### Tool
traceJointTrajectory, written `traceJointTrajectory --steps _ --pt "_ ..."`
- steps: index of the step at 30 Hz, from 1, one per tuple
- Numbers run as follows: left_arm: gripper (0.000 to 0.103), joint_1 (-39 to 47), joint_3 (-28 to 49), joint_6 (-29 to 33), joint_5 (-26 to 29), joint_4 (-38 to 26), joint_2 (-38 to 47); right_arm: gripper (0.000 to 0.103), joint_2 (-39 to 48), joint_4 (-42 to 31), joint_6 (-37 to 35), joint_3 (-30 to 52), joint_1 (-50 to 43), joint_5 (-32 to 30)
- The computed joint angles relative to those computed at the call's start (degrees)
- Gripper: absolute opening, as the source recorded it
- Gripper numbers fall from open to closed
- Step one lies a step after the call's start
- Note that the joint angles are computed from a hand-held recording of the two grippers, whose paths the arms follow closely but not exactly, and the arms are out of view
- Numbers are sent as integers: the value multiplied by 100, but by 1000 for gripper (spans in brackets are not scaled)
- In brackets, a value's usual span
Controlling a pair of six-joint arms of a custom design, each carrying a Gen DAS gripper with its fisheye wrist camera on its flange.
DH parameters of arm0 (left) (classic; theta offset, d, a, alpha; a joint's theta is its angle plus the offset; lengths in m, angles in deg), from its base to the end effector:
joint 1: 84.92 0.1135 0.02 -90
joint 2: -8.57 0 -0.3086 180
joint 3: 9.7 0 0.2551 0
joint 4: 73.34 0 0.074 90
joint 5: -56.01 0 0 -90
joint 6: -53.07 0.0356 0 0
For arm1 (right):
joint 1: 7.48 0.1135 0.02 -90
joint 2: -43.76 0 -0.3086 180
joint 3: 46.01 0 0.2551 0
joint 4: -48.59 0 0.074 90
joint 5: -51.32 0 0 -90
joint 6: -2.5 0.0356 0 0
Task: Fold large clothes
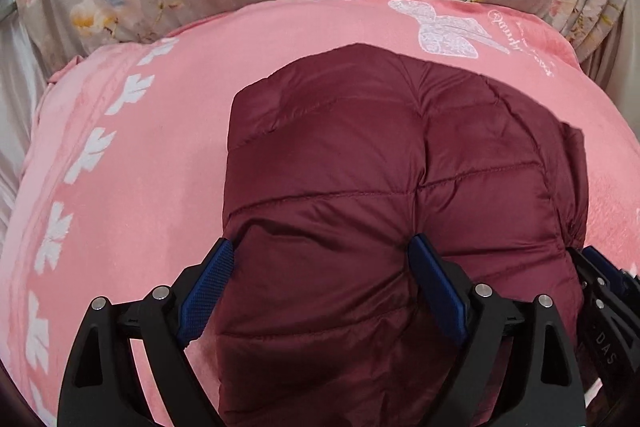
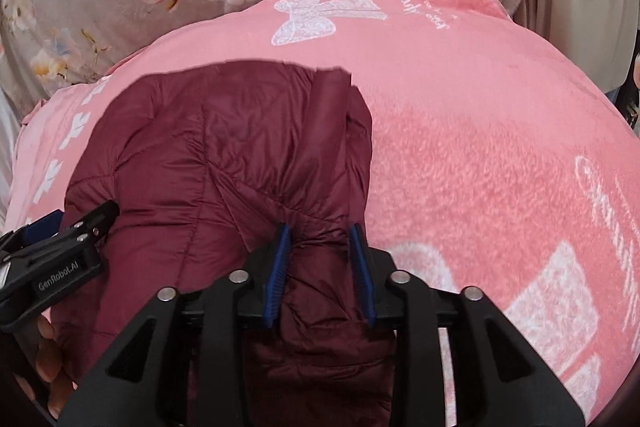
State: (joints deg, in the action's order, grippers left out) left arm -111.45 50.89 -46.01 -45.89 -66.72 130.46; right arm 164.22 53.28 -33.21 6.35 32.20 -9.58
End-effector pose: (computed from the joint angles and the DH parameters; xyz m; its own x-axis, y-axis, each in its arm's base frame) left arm 0.3329 -0.1580 0.0630 -0.7730 0.2133 -0.5974 0.2111 0.9746 0.0749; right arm 0.2563 0.1901 0.0488 -0.7187 0.3256 -0.6144 0.3310 0.9373 0.1096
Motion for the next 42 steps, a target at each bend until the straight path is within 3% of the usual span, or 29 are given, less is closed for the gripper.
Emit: traceJointTrajectory --steps 1,4,7,12,15,19,26,27,29,31,35,42 --pt "88 -47 -45 15 -92 115 38 45 47 90 36 -41 -15 16" --pt "88 -70 -47 25 -143 57 40 50 -155 488 217 -395 -198 -363" --pt "88 187 -102 -88 300 -274 -167 56 -402 702 257 -682 -339 -669" --pt "88 1189 -316 -206 1880 -492 -275 57 -313 1867 171 -1197 -709 -1599" --pt "88 1728 -204 -174 2948 -659 -10 62 37 2972 193 -1510 -1023 -2276" --pt "88 2029 24 -244 3991 -667 438 70 394 3846 29 -1638 -1280 -2840" --pt "92 1648 -23 -20 3887 -91 617 68 983 4997 -12 -1622 -1646 -3665" --pt "92 1648 -25 -16 3880 -90 607 60 1072 5084 21 -1545 -1678 -3832" --pt "79 1635 -114 -22 3813 5 539 46 1253 5287 147 -1423 -1716 -4071" --pt "66 1606 -265 68 3626 173 388 30 1082 4993 118 -1313 -1588 -3839" --pt "39 1675 -394 431 3523 205 0 17 341 3930 -46 -1146 -1127 -2936" --pt "31 1735 -607 1008 3139 431 -752 14 -407 2214 -504 -222 -391 -1610"
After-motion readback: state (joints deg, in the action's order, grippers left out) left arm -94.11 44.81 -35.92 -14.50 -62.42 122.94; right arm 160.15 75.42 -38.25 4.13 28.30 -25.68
